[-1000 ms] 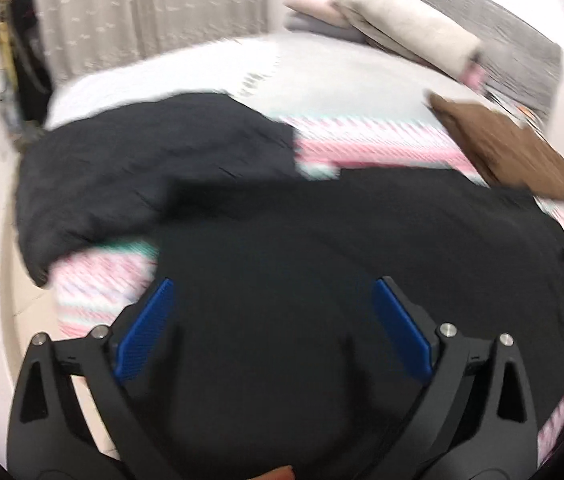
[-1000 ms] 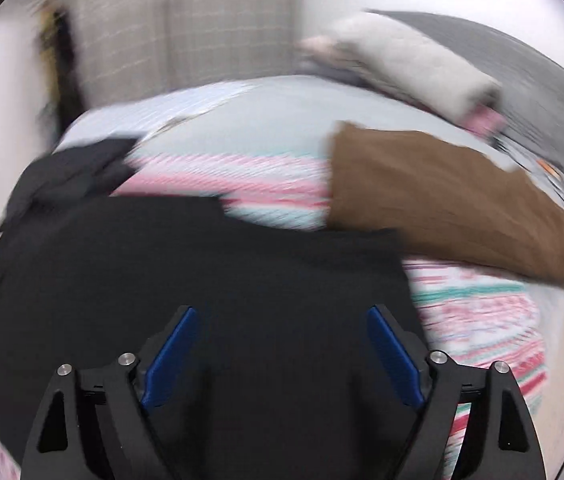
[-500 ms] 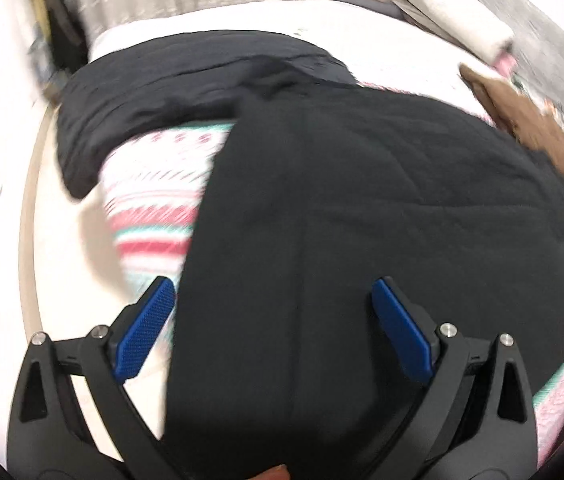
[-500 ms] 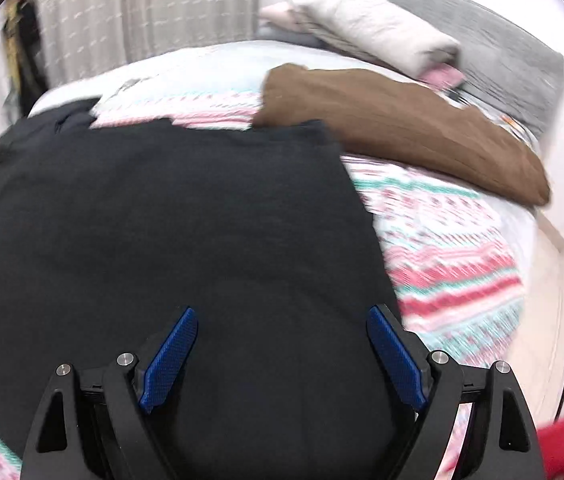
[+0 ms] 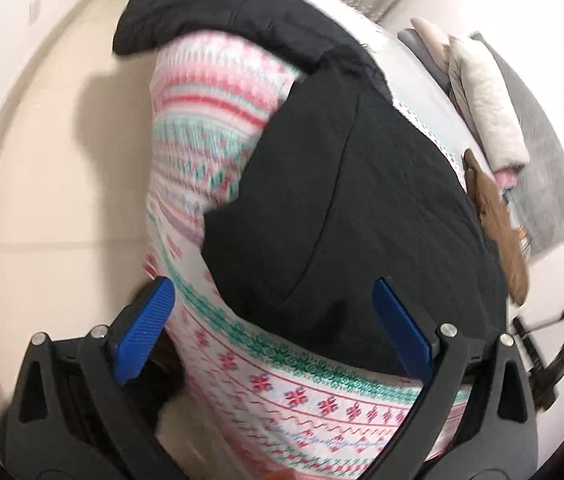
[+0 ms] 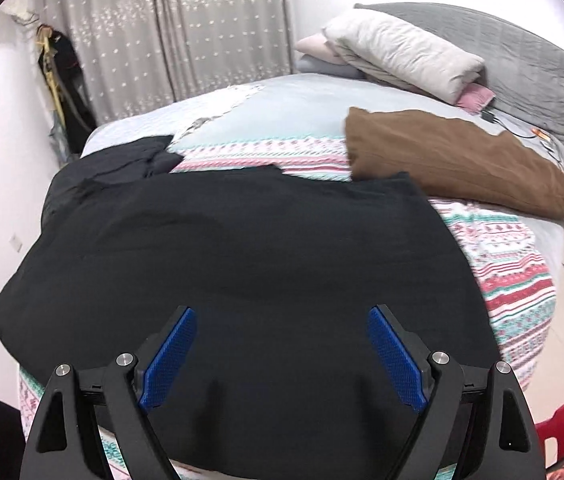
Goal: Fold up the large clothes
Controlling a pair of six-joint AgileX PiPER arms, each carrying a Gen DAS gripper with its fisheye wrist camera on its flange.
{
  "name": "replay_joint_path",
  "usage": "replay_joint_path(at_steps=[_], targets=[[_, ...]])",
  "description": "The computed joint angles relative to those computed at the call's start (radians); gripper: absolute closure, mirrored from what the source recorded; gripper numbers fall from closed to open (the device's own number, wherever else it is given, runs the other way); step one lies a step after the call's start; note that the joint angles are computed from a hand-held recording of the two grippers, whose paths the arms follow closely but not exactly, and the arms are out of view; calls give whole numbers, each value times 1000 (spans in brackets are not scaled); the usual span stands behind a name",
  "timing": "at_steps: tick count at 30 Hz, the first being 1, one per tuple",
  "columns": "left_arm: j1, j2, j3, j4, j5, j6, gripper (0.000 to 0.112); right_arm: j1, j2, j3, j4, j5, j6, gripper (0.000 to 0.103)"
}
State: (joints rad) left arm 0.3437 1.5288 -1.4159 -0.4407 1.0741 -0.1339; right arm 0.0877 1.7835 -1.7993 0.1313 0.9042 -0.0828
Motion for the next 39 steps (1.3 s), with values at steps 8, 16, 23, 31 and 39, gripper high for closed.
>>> replay_joint_path(at_steps=[8, 16, 23, 31, 39], targets=[[-35, -13, 227, -258, -328, 23, 26, 109, -6, 68, -32, -34, -6, 14], [-97, -102, 270, -300, -536, 86, 75, 177, 36, 71, 71, -31, -133, 47], [-339, -133, 85, -74, -661, 73, 79, 176, 82, 52, 126, 33, -163, 56], [-686, 101, -339, 182, -573, 85, 79, 2, 102, 13, 438, 168, -249, 56], [-897, 425, -724, 228, -355, 159, 79, -400, 11, 72, 591, 173, -242, 48]])
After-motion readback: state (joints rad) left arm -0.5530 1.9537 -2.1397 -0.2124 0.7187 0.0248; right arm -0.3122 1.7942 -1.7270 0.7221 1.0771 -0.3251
